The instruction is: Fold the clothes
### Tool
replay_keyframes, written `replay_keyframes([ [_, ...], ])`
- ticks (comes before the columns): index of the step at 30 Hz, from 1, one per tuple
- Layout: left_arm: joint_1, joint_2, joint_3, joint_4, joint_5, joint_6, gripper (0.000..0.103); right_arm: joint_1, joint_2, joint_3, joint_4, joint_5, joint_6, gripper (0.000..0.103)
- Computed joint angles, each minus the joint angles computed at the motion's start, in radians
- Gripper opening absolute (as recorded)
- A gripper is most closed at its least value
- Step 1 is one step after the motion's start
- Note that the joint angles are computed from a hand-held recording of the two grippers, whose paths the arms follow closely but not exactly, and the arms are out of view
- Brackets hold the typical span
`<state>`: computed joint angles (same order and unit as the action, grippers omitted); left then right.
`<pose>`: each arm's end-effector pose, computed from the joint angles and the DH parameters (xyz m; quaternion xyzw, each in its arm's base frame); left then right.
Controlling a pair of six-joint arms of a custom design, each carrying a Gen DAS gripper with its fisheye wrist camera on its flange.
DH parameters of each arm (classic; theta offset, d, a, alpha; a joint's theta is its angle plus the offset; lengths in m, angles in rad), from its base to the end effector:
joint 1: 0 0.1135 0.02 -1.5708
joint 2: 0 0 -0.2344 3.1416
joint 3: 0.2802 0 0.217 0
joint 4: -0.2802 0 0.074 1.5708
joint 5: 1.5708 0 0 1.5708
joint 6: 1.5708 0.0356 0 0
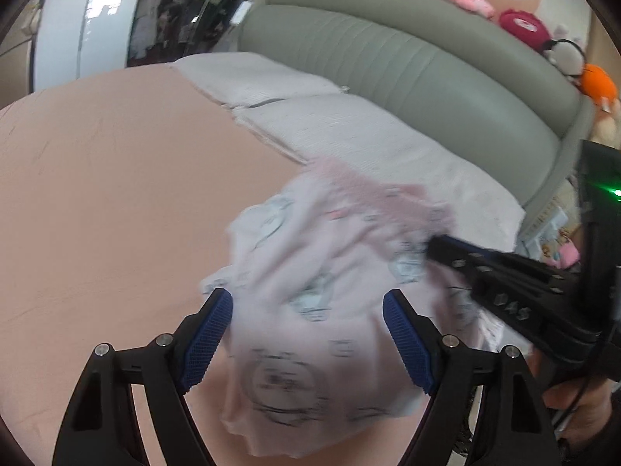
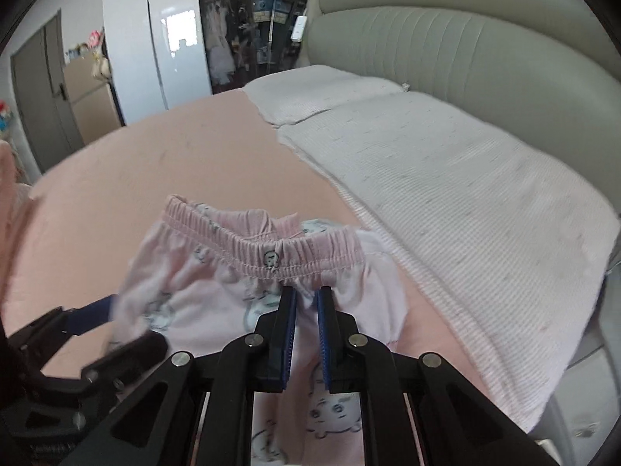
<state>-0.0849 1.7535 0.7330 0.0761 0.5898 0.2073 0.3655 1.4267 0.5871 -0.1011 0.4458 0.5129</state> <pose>0.2808 -0.0438 0.1137 0.2211 0.8875 -0.2580 0.3112 0.2229 0.0689 0.1446 0.1366 0.9197 -0.0617 0.3629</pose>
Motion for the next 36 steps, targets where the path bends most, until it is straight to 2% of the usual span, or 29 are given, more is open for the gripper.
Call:
replay_keyframes([
  [2,0.021,0.049,0.024,-0.003,-0.042,0.009,0.08,-0.008,0.012,0.016,-0.034,0.024,0.006,0.01],
  [7,0.092,0.121,0.067,-0.037,0.03,0.001,0.081,-0.057,0.009,0.025,-0.084,0.031,0.036,0.01],
  [11,0.098,0.072,0.039,-0.041,0.039,-0.023,0.081,-0.077,-0.035,0.01,-0.095,0.007,0.058,0.01],
  [13,0.094,0.033,0.026,-0.039,0.04,-0.048,0.081,-0.048,-0.059,0.027,-0.159,0.061,0.082,0.012],
  [14,0.093,0.01,0.018,-0.04,0.041,-0.065,0.081,-0.032,-0.065,0.039,-0.191,0.093,0.094,0.018],
  [16,0.088,-0.023,0.022,-0.053,0.032,-0.106,0.082,0.007,-0.107,0.054,-0.273,0.172,0.133,0.04],
  [17,0.092,-0.044,0.021,-0.062,0.039,-0.124,0.082,0.028,-0.133,0.06,-0.315,0.199,0.155,0.061],
  [18,0.102,-0.07,0.008,-0.059,0.058,-0.141,0.082,0.049,-0.16,0.064,-0.352,0.213,0.178,0.078],
  [21,0.138,-0.135,-0.036,-0.043,0.118,-0.198,0.082,0.115,-0.233,0.086,-0.472,0.258,0.255,0.079],
  [24,0.151,-0.199,-0.063,-0.071,0.144,-0.207,0.082,0.191,-0.256,0.127,-0.573,0.296,0.314,0.079],
  [30,0.151,-0.364,-0.148,-0.119,0.134,-0.163,0.082,0.368,-0.25,0.235,-0.75,0.34,0.433,0.079],
  [36,0.173,-0.423,-0.157,-0.223,0.161,-0.128,0.082,0.519,-0.222,0.374,-0.975,0.418,0.594,0.079],
])
